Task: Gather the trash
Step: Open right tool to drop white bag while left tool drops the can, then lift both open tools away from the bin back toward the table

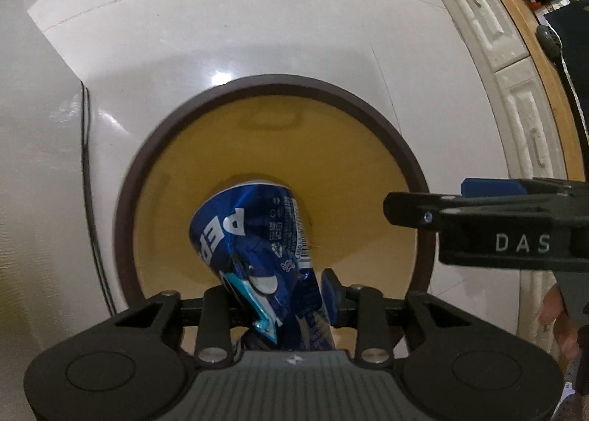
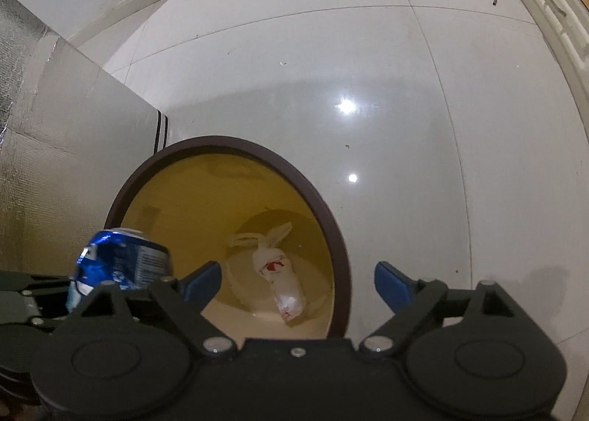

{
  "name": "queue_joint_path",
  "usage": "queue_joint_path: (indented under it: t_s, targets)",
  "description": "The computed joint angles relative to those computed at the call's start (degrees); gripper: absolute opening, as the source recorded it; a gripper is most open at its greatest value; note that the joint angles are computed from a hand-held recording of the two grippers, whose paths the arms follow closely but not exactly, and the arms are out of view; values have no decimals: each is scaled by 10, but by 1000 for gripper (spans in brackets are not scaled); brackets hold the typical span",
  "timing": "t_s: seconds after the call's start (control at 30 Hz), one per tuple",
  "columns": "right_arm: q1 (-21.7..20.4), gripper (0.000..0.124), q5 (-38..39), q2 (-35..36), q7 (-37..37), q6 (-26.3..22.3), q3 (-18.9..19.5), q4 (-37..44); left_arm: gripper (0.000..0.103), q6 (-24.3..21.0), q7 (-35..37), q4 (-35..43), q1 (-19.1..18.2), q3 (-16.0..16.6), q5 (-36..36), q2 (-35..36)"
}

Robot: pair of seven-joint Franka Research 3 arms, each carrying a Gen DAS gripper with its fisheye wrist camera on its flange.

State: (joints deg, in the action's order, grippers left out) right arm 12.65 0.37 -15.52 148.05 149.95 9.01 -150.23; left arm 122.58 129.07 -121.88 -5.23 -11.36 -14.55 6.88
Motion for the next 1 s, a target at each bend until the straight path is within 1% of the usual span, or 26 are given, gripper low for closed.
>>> queue_joint_path:
  t_s: [0.07, 0.2, 0.33, 0.47, 0.53, 0.6, 0.7, 0.8, 1.0]
  targets:
    - [0, 91, 2, -7, -2, 0, -2, -7, 55, 9, 1, -4, -1, -1, 5, 0]
    - [-2, 91, 3, 4, 10, 7, 3, -8, 59, 17, -11, 1, -5, -2, 17, 8]
    - [6, 91, 13, 9, -3, 8, -3, -8, 62, 31, -16, -3, -7, -3, 32, 3]
    - [12, 91, 18, 19, -16, 9, -3, -1, 72, 42, -19, -6, -7, -1, 48, -1]
    - [14, 92, 21, 19, -18, 12, -4, -2, 75, 44, -23, -5, -6, 1, 58, -3]
    - [14, 94, 20, 17, -18, 11, -4, -2, 80, 47, -26, -4, -6, 2, 63, -7]
    - [13, 98, 22, 9, -13, 13, -4, -5, 86, 46, -27, -3, -5, 3, 60, -15]
    - [9, 101, 18, -2, 1, 12, 2, -8, 89, 44, -34, -2, -4, 6, 58, -23]
    - [3, 103, 1, -25, 20, -12, 11, -6, 94, 43, -65, 2, 0, 16, 74, -37]
